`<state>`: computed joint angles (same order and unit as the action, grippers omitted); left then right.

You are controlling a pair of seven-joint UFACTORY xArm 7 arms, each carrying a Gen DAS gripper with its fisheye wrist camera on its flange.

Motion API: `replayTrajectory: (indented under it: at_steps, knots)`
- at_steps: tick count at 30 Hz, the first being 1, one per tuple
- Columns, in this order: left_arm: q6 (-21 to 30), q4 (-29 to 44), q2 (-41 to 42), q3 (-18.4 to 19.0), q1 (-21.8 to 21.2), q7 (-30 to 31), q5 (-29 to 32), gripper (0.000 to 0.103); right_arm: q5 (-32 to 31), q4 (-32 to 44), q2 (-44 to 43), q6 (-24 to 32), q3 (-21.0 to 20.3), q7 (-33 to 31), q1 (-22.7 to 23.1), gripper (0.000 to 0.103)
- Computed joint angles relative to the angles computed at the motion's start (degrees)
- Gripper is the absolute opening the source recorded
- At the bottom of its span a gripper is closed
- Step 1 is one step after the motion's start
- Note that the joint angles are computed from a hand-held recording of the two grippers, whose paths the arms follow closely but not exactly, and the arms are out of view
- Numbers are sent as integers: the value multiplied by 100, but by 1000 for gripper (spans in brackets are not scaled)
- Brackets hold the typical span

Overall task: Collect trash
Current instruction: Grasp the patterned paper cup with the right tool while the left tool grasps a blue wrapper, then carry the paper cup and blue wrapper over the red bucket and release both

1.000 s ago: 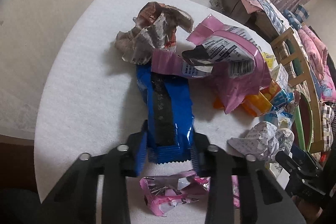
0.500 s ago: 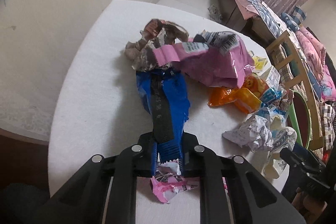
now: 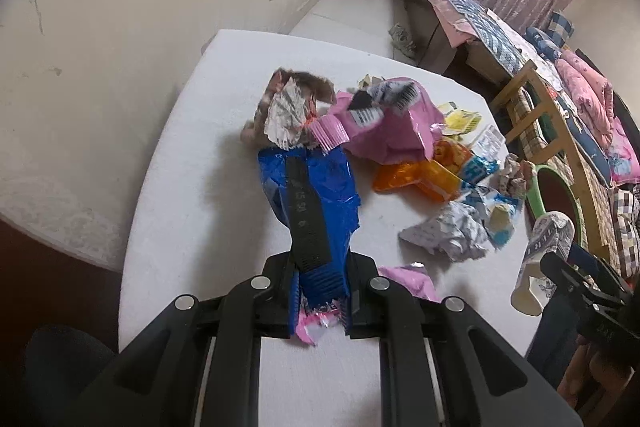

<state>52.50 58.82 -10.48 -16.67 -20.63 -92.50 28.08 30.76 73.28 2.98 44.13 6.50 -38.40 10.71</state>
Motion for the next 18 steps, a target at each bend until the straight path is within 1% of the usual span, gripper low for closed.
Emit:
replayTrajectory:
  at_steps: [5,7,9,11,15,16,18]
  knots:
    - [312,268,-35,-135,-103,-41,122,12,219,-176,-253,-31,-37,-186,-9,87]
    - [13,180,-144,-103,-121,-77,86,12,306,-213,-311,-22,-76,-240,-12,87]
    - [-196,117,-145,-33,-130,33,-221,12,375,-241,-369,-17,-113,-291,-20,87]
    - [-56,280,-5,-85,-162,248,-306,12,436,-269,-437,-6,-146,-339,-24,87]
    - [-405,298,167,-31,-283,559,-675,12,516,-327,-564,-17,-212,-436,-34,87]
    - [-426,328,241,-22,-315,641,-786,12,540,-334,-586,-13,-233,-458,-40,87]
    - [-270,472,403,-63,-380,631,-775,12,545,-349,-622,-22,-259,-481,-45,87]
